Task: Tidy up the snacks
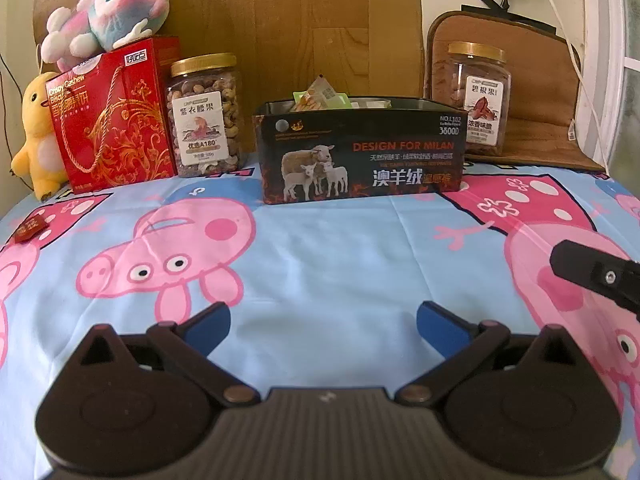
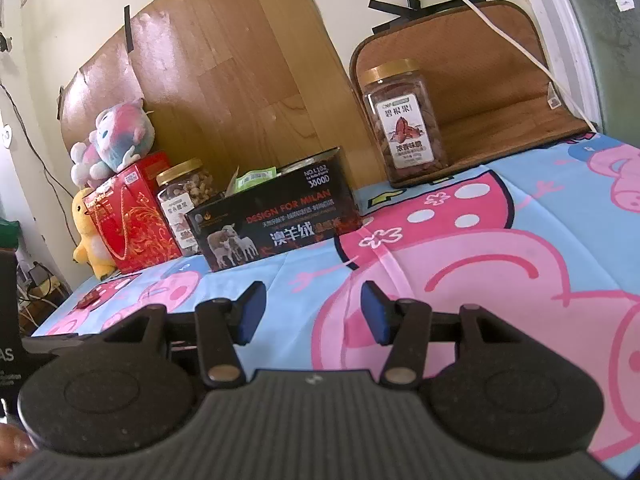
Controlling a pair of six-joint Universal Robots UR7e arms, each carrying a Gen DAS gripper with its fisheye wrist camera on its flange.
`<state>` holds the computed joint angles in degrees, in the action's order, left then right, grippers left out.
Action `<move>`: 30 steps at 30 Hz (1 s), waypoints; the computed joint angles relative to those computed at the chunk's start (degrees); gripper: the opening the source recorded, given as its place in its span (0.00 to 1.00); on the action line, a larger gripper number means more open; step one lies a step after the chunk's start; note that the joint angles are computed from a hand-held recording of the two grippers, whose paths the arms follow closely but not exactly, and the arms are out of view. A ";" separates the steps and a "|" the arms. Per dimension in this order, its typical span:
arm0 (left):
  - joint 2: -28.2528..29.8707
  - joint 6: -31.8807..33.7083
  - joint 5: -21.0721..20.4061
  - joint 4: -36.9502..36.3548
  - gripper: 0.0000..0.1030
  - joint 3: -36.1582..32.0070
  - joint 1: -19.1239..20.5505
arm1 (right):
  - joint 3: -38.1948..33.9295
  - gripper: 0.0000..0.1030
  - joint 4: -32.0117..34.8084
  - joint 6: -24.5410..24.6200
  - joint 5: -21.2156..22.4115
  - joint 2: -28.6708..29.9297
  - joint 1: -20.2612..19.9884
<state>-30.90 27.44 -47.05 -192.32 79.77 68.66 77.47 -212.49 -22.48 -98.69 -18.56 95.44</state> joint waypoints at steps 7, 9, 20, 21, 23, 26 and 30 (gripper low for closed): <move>0.01 0.02 -0.06 -0.41 1.00 0.08 0.02 | 0.27 0.54 -0.24 -0.13 0.90 -0.10 -0.12; -0.02 -0.15 -0.10 -0.40 1.00 0.10 0.03 | 0.35 0.54 -0.35 -0.13 1.16 -0.12 -0.17; 0.07 -0.64 -0.26 -1.06 1.00 0.04 0.10 | 0.58 0.54 -0.57 -0.15 1.35 -0.18 -0.19; 0.09 -0.69 -0.22 -1.14 1.00 0.04 0.09 | 0.60 0.54 -0.56 -0.16 1.51 -0.20 -0.21; 0.12 -0.74 -0.21 -1.29 1.00 0.06 0.07 | 0.59 0.54 -0.35 -0.21 1.82 -0.26 -0.25; 0.15 -0.69 -0.22 -1.32 1.00 0.02 0.09 | 0.60 0.54 -0.28 -0.23 1.81 -0.28 -0.23; 0.21 -0.95 0.05 -1.54 1.00 -0.07 0.05 | 0.60 0.54 -0.24 -0.27 1.82 -0.29 -0.21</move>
